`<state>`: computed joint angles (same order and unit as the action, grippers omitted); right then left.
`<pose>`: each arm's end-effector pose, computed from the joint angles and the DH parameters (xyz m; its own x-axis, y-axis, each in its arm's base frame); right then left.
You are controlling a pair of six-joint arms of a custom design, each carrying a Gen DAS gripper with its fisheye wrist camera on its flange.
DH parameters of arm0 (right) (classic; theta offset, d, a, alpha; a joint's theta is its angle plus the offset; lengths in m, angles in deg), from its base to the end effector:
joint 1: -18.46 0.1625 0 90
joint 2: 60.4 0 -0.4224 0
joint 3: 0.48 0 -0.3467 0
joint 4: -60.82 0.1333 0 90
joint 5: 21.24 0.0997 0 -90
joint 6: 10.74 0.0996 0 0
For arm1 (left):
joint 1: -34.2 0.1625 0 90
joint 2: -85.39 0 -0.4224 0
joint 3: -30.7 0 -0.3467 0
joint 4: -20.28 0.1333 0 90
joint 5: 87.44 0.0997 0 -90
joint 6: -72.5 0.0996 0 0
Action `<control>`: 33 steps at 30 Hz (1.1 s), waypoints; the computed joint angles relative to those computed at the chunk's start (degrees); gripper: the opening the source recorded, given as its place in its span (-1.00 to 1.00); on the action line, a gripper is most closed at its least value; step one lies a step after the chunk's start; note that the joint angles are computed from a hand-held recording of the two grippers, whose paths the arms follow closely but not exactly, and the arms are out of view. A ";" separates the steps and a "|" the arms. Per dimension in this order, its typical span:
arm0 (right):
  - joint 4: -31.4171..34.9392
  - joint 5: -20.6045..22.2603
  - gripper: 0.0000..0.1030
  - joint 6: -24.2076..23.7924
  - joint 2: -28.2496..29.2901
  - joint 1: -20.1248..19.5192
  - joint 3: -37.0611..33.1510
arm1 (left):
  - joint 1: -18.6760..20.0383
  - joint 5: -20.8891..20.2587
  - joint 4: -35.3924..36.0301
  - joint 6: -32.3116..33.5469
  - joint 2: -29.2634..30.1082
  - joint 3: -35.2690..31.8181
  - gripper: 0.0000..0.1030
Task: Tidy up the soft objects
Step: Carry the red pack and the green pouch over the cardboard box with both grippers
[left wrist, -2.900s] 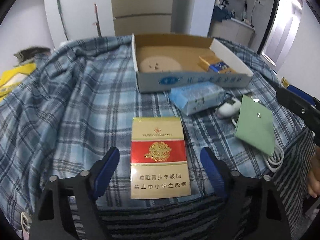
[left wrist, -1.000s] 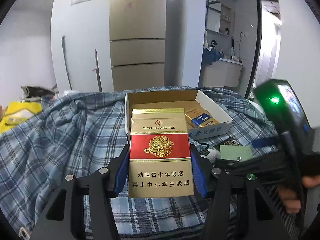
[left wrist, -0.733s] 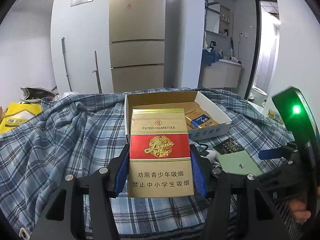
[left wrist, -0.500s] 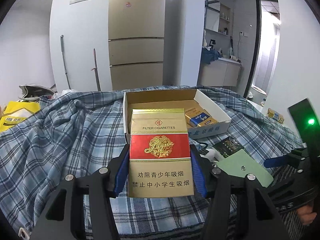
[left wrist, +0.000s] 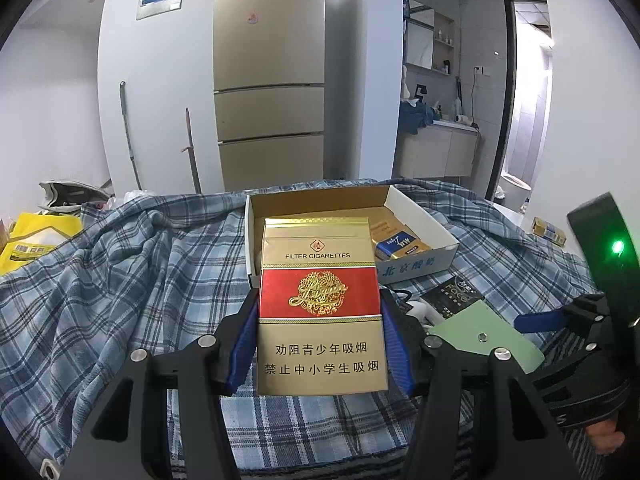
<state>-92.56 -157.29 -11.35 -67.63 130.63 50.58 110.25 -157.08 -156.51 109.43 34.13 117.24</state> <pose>0.3537 -0.7049 -0.0562 -0.7298 -0.0481 0.6820 -0.3634 0.8722 -0.3274 -0.0015 -0.7029 0.3116 -0.6897 0.3323 -0.6434 0.7061 0.5058 -0.4956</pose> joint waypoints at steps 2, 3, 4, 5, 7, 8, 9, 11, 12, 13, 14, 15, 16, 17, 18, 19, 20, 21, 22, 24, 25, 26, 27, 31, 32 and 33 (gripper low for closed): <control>0.54 -0.77 0.61 -0.69 0.54 0.05 -0.62 | 0.06 -0.10 0.03 -0.18 -0.05 -0.06 0.13; 0.45 -1.02 0.58 -1.08 0.69 0.09 -0.66 | 0.08 -0.09 0.01 -0.27 -0.04 -0.11 0.13; -0.16 -1.08 0.58 -1.67 0.80 0.14 -0.50 | 0.09 -0.12 -0.03 -0.28 -0.07 -0.08 0.13; -0.83 -1.03 0.53 -2.14 0.88 0.19 -0.33 | 0.05 -0.13 -0.17 -0.22 -0.14 0.05 0.13; -1.24 -1.25 0.45 -2.59 1.08 0.20 -0.34 | -0.03 -0.13 -0.74 0.14 -0.21 0.32 0.13; -0.94 -0.97 0.38 -2.58 0.99 0.10 -0.28 | -0.06 -0.38 -1.10 0.37 -0.34 0.61 0.13; -0.77 -0.36 0.38 -2.43 0.71 0.00 0.06 | -0.10 -0.62 -1.84 0.73 -0.45 0.97 0.13; -0.94 1.10 0.38 -2.65 0.05 -0.19 0.96 | -0.34 -0.40 -4.50 1.44 -0.48 1.78 0.13; -1.72 1.25 0.37 -2.92 -0.17 -0.20 1.44 | -0.38 -0.57 -5.37 1.67 -0.53 2.06 0.13; -3.09 1.25 0.37 -3.59 -0.31 -0.13 1.93 | -0.36 -0.91 -5.81 1.84 -0.62 2.21 0.13; -4.19 1.11 0.37 -4.29 -0.35 -0.04 2.27 | -0.34 -1.26 -6.21 2.04 -0.71 2.41 0.13; -4.98 1.08 0.37 -4.81 -0.44 0.02 2.60 | -0.34 -1.38 -6.39 2.19 -0.75 2.47 0.13; -5.64 1.31 0.36 -5.12 -0.66 0.04 3.01 | -0.41 -1.39 -6.89 2.45 -0.77 2.70 0.13; -6.00 1.59 0.36 -5.34 -0.87 0.03 3.37 | -0.43 -1.48 -7.12 2.68 -0.81 2.82 0.13; -5.72 1.84 0.36 -5.60 -1.06 0.04 3.52 | -0.43 -1.73 -7.20 2.88 -0.87 2.89 0.13; -5.04 2.14 0.36 -5.85 -1.31 0.02 3.63 | -0.42 -2.04 -7.48 3.04 -0.94 3.04 0.13; -4.87 2.12 0.36 -5.86 -1.53 0.06 3.91 | -0.40 -2.24 -7.72 3.12 -0.98 3.16 0.13; -5.54 2.02 0.35 -6.13 -1.71 0.15 4.37 | -0.40 -2.45 -7.98 3.20 -1.03 3.30 0.13; -6.96 2.22 0.35 -6.84 -2.01 0.22 5.13 | -0.41 -2.45 -8.27 3.29 -1.05 3.38 0.13; -10.40 2.41 0.35 -8.47 -2.47 0.46 6.72 | -0.42 -2.54 -8.54 3.29 -1.11 3.52 0.13; -12.29 2.33 0.34 -9.64 -2.53 0.67 7.25 | -0.46 -2.50 -8.84 3.34 -1.13 3.64 0.13; -13.56 2.10 0.34 -11.25 -2.46 0.88 7.44 | -0.61 -2.00 -9.55 3.61 -1.10 3.86 0.13; -14.68 1.53 0.34 -13.68 -2.24 1.18 7.42 | -0.68 -1.85 -9.99 3.80 -1.19 4.11 0.13; -21.65 1.13 0.34 -19.68 -1.95 1.93 8.28 | -1.22 -2.70 -12.72 5.10 -2.09 5.97 0.13; -22.39 2.43 0.34 -19.41 -2.55 1.89 9.00 | -1.42 -2.61 -13.01 5.01 -2.43 6.34 0.13; -23.05 3.31 0.34 -19.27 -2.94 1.89 9.32 | -1.80 -2.61 -11.05 3.68 -3.47 6.63 0.13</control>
